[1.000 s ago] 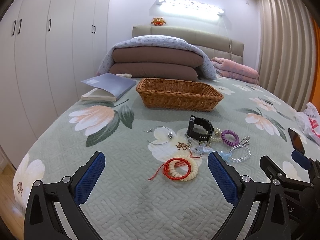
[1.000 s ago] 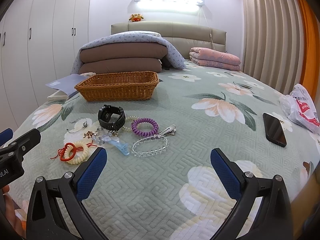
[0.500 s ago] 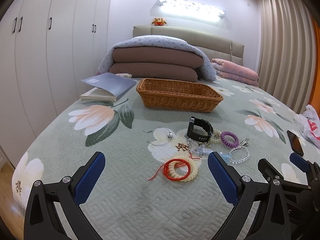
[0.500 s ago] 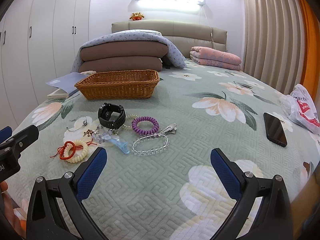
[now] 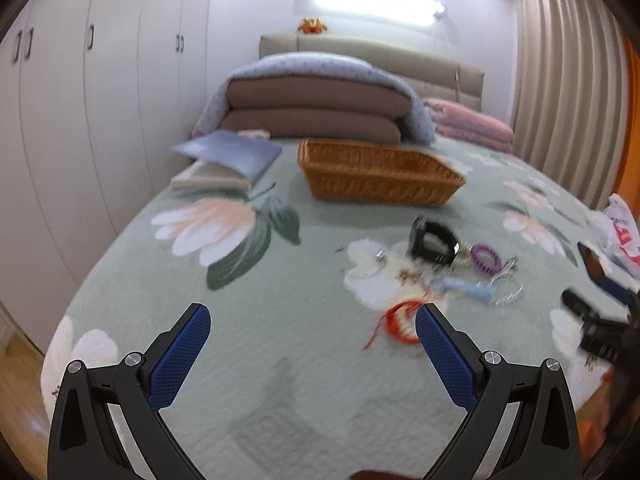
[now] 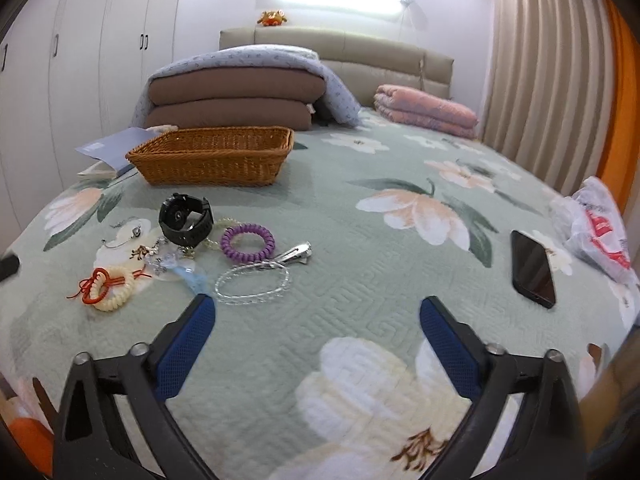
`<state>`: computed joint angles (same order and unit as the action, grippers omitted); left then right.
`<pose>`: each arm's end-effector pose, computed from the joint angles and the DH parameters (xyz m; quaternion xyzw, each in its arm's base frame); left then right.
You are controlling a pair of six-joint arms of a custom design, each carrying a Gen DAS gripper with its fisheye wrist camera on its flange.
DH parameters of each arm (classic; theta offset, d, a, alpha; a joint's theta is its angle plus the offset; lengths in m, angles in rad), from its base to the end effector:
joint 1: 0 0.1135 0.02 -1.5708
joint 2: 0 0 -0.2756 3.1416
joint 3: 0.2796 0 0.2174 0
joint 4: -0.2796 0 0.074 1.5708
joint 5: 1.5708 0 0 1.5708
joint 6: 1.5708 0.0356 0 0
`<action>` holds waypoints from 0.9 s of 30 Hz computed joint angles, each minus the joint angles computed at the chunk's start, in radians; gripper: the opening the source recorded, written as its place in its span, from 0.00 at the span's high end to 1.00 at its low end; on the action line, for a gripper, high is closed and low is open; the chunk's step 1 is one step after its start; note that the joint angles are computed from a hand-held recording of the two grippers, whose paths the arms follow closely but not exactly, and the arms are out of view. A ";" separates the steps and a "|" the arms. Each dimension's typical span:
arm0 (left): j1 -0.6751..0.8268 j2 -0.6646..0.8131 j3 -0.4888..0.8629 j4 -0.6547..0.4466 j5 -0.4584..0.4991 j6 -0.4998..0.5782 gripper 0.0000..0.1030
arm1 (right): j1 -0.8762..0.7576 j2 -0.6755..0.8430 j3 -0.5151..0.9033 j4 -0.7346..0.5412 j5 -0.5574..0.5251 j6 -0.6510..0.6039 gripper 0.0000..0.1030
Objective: Organize jewelry
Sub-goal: 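Grasp the red cord bracelet with the left tool while the right tool grasps the clear bead bracelet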
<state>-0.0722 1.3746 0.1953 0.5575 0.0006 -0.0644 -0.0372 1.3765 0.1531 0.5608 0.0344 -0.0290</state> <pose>0.1901 -0.0138 0.1497 0.0036 0.8895 -0.0315 0.4558 0.1806 -0.0079 0.1405 0.0112 0.8985 -0.0300 0.4378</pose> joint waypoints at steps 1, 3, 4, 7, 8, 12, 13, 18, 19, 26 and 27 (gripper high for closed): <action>0.013 0.032 0.007 -0.001 0.030 0.021 0.01 | -0.038 0.033 0.009 0.011 -0.041 -0.027 0.13; 0.017 0.120 0.031 0.005 0.103 0.059 0.07 | -0.069 0.086 0.015 0.045 -0.077 -0.058 0.17; 0.014 0.154 0.042 0.008 0.122 0.066 0.16 | -0.091 0.116 0.021 0.059 -0.101 -0.086 0.30; 0.003 0.296 0.126 -0.021 0.189 0.079 0.37 | -0.123 0.200 0.058 0.054 -0.132 -0.141 0.49; 0.005 0.338 0.156 -0.034 0.213 0.081 0.38 | -0.136 0.224 0.070 0.049 -0.152 -0.147 0.49; 0.035 0.425 0.243 -0.073 0.327 0.098 0.49 | -0.145 0.308 0.160 -0.020 -0.238 -0.151 0.55; 0.037 0.432 0.265 -0.093 0.339 0.111 0.50 | -0.134 0.313 0.173 -0.026 -0.245 -0.143 0.55; 0.025 0.449 0.357 -0.199 0.344 0.175 0.52 | -0.057 0.402 0.305 -0.091 -0.220 -0.097 0.55; 0.017 0.455 0.376 -0.216 0.337 0.189 0.52 | -0.042 0.432 0.333 -0.099 -0.206 -0.093 0.56; 0.028 0.500 0.492 -0.351 0.375 0.363 0.54 | -0.007 0.503 0.439 -0.182 -0.160 -0.091 0.58; 0.023 0.508 0.513 -0.375 0.379 0.380 0.54 | 0.004 0.508 0.445 -0.183 -0.147 -0.093 0.58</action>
